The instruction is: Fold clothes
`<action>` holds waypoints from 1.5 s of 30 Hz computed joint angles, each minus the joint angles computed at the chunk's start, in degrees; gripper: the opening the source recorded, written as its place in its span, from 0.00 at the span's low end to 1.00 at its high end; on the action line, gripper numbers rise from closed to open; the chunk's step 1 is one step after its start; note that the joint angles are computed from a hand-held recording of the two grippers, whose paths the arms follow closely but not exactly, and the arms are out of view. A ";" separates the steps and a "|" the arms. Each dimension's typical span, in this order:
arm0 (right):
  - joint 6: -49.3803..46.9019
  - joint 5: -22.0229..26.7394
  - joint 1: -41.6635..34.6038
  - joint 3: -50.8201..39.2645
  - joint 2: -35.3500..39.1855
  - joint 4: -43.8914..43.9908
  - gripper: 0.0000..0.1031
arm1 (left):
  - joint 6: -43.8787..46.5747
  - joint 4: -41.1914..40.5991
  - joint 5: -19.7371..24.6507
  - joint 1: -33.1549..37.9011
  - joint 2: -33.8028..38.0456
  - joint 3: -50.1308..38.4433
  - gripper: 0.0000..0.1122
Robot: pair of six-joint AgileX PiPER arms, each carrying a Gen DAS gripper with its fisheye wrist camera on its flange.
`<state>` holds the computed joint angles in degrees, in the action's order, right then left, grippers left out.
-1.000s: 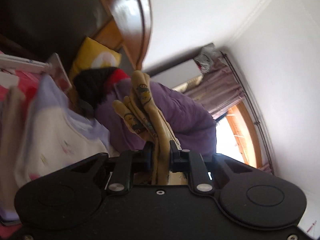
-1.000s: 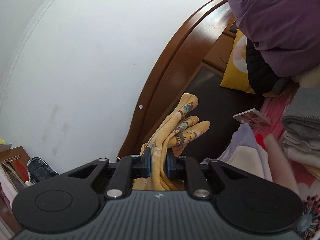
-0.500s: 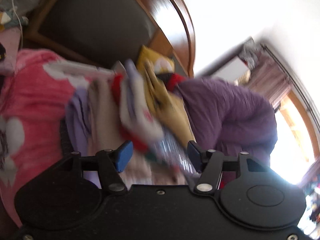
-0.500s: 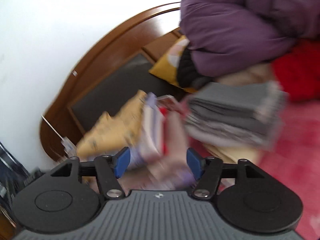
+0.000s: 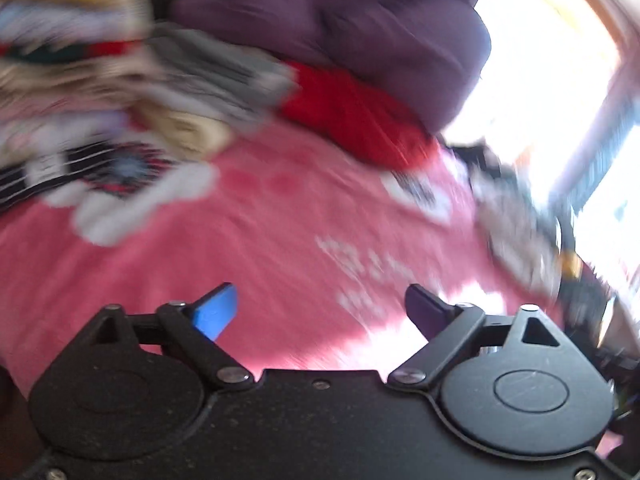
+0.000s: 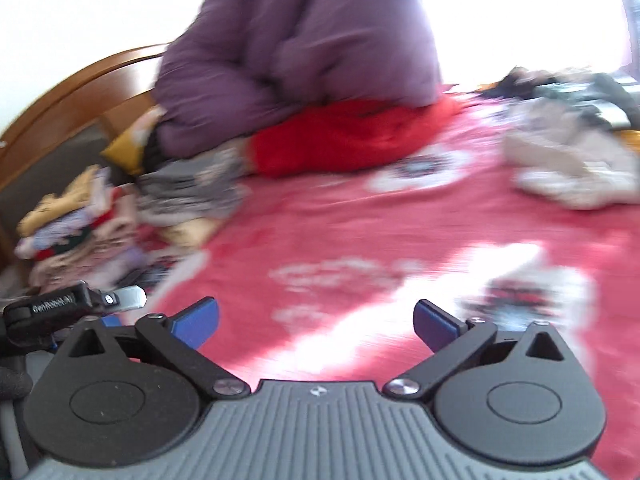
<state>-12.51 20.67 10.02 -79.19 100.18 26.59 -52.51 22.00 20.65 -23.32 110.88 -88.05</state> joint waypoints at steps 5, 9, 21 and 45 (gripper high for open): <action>8.16 -2.85 -6.49 14.88 -10.60 -6.96 1.00 | -7.14 10.79 5.64 -11.99 3.90 -5.33 0.91; 10.30 -2.64 -10.13 21.11 -14.86 -9.88 1.00 | -9.60 16.38 8.68 -18.76 5.50 -7.89 0.91; -0.17 -4.17 -16.49 29.36 -22.42 -1.54 1.00 | -9.97 20.68 21.85 -26.54 6.97 -14.52 0.91; -6.75 -10.11 -14.38 30.45 -18.82 3.19 1.00 | -14.32 25.95 23.04 -27.33 11.93 -17.46 0.92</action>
<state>-19.25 10.56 -4.36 -48.74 81.36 29.78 -66.83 47.94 43.68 -50.64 122.81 -105.51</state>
